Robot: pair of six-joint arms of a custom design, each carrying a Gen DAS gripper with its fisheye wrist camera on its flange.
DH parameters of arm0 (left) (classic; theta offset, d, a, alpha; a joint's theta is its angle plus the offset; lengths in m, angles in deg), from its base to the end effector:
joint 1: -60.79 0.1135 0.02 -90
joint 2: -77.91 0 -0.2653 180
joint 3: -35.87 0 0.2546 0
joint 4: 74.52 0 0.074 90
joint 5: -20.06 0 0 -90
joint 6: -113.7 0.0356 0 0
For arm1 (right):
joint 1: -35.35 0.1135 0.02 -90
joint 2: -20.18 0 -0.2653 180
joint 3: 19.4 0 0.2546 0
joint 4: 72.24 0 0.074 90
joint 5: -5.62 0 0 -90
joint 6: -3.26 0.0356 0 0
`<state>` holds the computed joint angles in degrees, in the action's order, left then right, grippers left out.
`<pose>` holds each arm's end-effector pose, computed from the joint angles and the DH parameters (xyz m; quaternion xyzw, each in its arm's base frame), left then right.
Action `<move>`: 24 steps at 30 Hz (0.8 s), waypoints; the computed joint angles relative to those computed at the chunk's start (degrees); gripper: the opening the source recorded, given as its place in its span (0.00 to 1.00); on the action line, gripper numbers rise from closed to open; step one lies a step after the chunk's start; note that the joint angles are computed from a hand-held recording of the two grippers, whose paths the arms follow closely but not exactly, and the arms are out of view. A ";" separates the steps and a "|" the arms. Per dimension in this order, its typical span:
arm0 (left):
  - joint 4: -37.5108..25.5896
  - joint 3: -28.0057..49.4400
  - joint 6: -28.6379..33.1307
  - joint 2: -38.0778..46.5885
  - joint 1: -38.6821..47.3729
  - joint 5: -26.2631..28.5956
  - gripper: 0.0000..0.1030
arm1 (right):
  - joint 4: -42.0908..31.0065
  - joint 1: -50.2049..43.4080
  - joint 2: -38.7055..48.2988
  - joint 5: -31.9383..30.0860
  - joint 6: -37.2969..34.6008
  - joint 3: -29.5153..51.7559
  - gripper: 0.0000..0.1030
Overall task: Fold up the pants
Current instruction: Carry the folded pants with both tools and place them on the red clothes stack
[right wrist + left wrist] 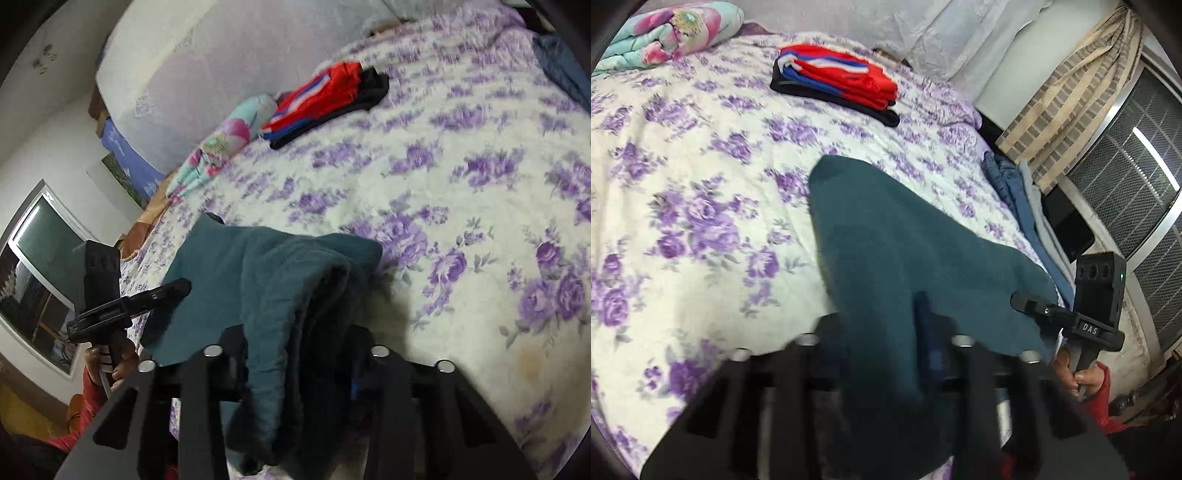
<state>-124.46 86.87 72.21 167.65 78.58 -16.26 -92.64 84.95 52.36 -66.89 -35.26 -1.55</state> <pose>0.2178 0.0398 0.1244 0.2413 0.8590 -0.3724 0.2555 0.0930 0.0927 0.1303 0.0849 0.8743 0.2683 0.3954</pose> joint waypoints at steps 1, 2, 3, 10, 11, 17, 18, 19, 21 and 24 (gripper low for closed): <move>-1.76 0.99 1.24 0.35 0.60 0.58 0.18 | -0.54 1.49 0.31 1.94 0.07 0.73 0.32; -5.42 2.27 3.89 0.34 1.00 1.83 0.13 | -2.51 2.45 -0.43 3.38 -0.57 2.20 0.30; -6.17 2.43 4.13 -0.49 0.75 2.28 0.13 | -4.52 2.24 -1.56 3.62 -1.82 3.85 0.29; 0.21 5.16 -7.59 -9.81 -5.28 2.89 0.13 | -4.81 -12.85 3.00 -7.52 -13.15 11.50 0.28; 3.13 7.14 -11.76 -8.47 -7.14 1.88 0.13 | -3.14 -18.33 5.81 -12.28 -15.38 12.86 0.28; 15.43 24.91 -29.96 1.69 -17.19 -5.63 0.13 | 5.82 -35.90 32.34 -24.25 -27.36 31.32 0.28; 16.96 27.48 -31.91 2.92 -18.25 -6.98 0.13 | 6.37 -37.94 36.35 -25.37 -28.74 35.50 0.28; 18.43 32.25 -34.60 5.35 -19.71 -8.95 0.13 | 6.91 -39.96 40.37 -26.67 -29.75 39.77 0.28; 19.33 40.54 -37.76 10.07 -21.35 -11.36 0.13 | 7.10 -43.36 49.66 -28.52 -31.28 50.59 0.28; 17.10 57.62 -43.10 20.95 -23.13 -14.26 0.13 | 6.11 -46.90 63.81 -31.10 -31.74 67.21 0.28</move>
